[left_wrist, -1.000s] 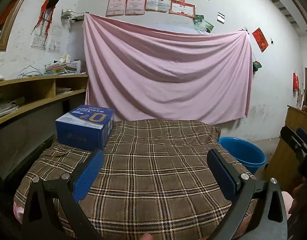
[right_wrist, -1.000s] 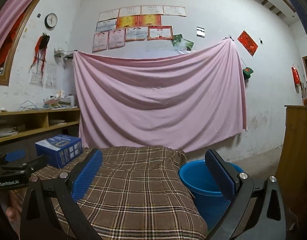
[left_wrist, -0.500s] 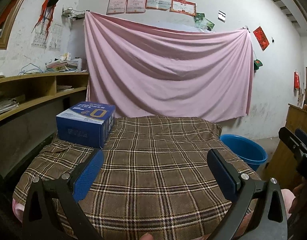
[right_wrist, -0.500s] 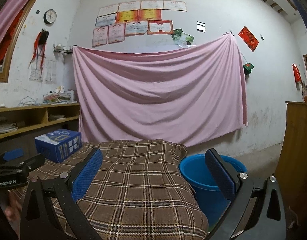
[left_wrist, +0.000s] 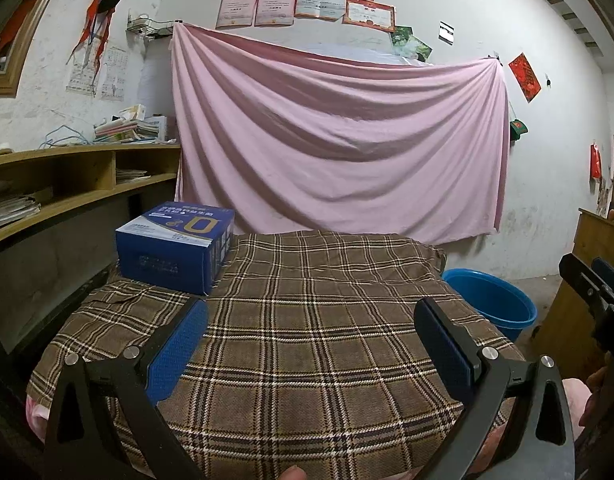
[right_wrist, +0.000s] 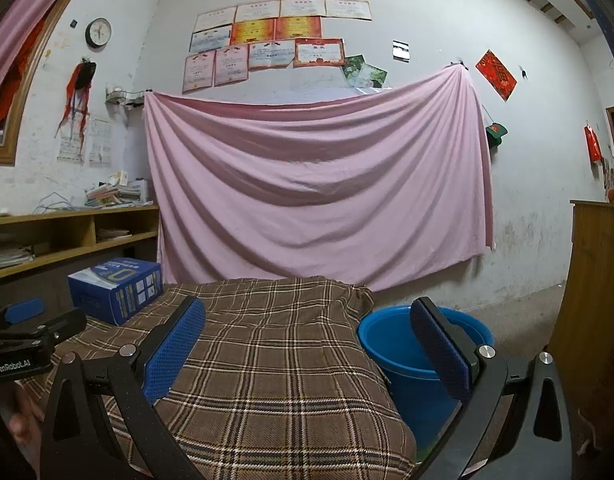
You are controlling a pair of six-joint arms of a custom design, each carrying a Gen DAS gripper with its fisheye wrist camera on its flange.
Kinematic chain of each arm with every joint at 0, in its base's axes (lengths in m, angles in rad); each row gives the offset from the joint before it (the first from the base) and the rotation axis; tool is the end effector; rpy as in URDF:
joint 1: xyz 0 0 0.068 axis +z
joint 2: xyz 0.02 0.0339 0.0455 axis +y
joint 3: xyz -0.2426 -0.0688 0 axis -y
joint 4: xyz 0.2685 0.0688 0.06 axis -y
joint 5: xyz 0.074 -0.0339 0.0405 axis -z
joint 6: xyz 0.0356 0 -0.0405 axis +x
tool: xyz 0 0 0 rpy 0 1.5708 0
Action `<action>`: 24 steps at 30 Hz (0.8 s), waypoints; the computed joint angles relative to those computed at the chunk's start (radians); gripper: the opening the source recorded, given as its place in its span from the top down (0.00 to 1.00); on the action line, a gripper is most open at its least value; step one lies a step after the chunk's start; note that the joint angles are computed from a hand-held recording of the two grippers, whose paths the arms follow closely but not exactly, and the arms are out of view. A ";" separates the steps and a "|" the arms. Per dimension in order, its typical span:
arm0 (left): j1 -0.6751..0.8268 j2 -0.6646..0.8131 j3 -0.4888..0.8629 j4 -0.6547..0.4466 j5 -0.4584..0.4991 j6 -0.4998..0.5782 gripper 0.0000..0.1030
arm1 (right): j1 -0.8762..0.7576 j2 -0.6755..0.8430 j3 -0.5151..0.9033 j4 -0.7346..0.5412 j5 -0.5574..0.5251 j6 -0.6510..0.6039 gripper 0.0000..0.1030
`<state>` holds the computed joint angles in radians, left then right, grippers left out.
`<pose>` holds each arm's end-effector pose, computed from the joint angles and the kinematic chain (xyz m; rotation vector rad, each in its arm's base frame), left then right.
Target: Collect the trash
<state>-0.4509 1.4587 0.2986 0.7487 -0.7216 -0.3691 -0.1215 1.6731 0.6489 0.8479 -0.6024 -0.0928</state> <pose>0.2329 -0.0866 0.0921 -0.3756 1.8407 0.1551 0.3373 -0.0209 0.1385 -0.4115 1.6800 0.3671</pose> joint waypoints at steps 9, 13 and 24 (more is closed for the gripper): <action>-0.002 0.005 0.000 0.003 -0.001 -0.002 0.02 | 0.002 -0.003 -0.005 -0.003 0.001 0.002 0.00; -0.014 0.021 0.003 0.007 -0.015 -0.013 0.02 | 0.002 -0.003 -0.005 -0.007 0.000 0.000 0.00; -0.017 0.033 0.005 0.012 -0.018 -0.019 0.02 | 0.002 0.004 0.003 -0.013 0.002 0.001 0.00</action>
<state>-0.4683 1.4920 0.3034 0.7611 -0.7396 -0.3885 -0.1192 1.6770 0.6518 0.8347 -0.6000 -0.0921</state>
